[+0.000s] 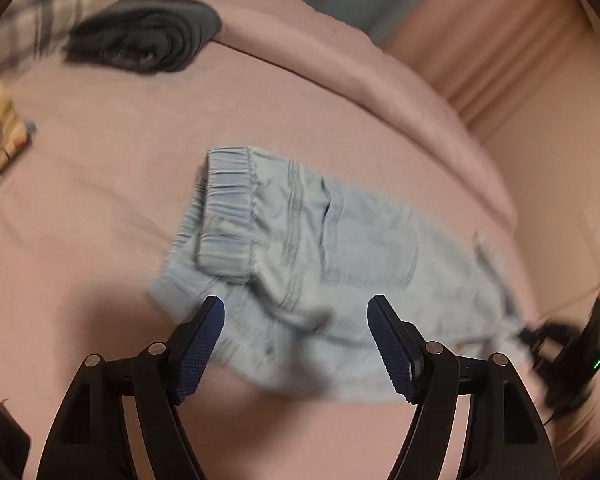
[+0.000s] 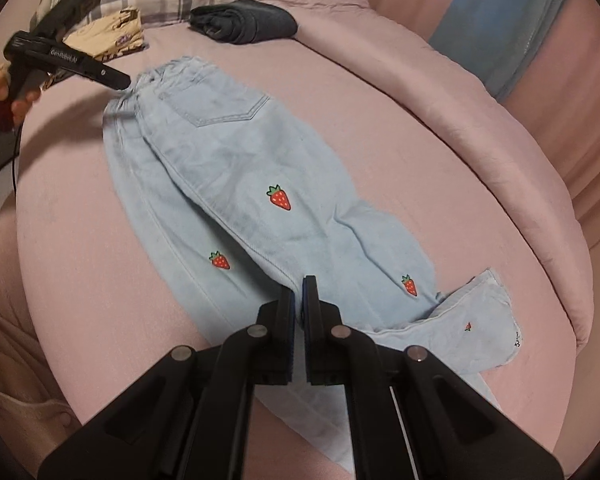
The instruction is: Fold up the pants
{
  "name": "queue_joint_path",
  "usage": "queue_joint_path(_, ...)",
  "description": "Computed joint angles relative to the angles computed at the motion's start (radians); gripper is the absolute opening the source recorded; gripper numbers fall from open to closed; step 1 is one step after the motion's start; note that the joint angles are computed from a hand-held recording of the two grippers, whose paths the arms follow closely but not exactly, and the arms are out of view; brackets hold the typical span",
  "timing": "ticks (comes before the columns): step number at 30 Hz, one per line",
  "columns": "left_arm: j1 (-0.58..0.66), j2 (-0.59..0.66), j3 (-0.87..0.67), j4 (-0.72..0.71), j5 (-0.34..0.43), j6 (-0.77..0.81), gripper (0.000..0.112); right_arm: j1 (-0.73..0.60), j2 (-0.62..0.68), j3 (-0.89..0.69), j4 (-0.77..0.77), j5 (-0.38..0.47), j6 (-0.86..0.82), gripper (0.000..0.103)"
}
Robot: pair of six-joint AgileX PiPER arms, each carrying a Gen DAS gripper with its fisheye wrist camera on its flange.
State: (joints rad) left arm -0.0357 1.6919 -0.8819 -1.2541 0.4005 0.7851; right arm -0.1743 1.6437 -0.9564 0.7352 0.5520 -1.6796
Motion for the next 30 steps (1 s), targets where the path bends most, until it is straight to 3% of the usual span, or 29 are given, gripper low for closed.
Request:
queue_joint_path(3, 0.023, 0.076, -0.058, -0.048, 0.061, -0.053, 0.073, -0.003, -0.006, 0.011, 0.009, -0.002, -0.008, 0.004)
queue_joint_path(5, 0.039, 0.14, -0.108, -0.069, 0.117, -0.104, 0.065, 0.0, -0.006, 0.017, 0.017, -0.007, -0.007, 0.004)
queue_joint_path(8, 0.054, 0.194, -0.148, -0.07, 0.136, -0.186, 0.043, -0.006, -0.005, 0.019, 0.034, 0.001, -0.007, 0.004)
queue_joint_path(10, 0.073, 0.202, -0.133, -0.129, 0.13, -0.199, 0.017, -0.006, -0.006, 0.021, 0.042, 0.002, -0.009, 0.004)
queue_joint_path(12, 0.087, 0.178, -0.099, -0.197, 0.123, -0.156, 0.01, -0.004, -0.002, 0.021, 0.052, 0.0, -0.013, 0.004)
queue_joint_path(16, 0.064, 0.076, -0.057, -0.224, 0.058, -0.102, 0.01, 0.0, -0.019, 0.031, 0.1, -0.006, -0.065, 0.004)
queue_joint_path(24, 0.046, -0.05, 0.082, -0.289, -0.018, -0.013, 0.01, -0.048, -0.067, 0.071, 0.12, 0.109, -0.134, 0.004)
queue_joint_path(27, 0.063, -0.012, 0.11, -0.323, -0.007, 0.023, 0.01, -0.037, -0.056, 0.128, 0.078, 0.098, -0.153, 0.004)
queue_joint_path(30, 0.052, 0.035, 0.08, -0.226, -0.03, -0.068, 0.01, 0.031, -0.036, 0.209, 0.08, -0.045, -0.21, 0.004)
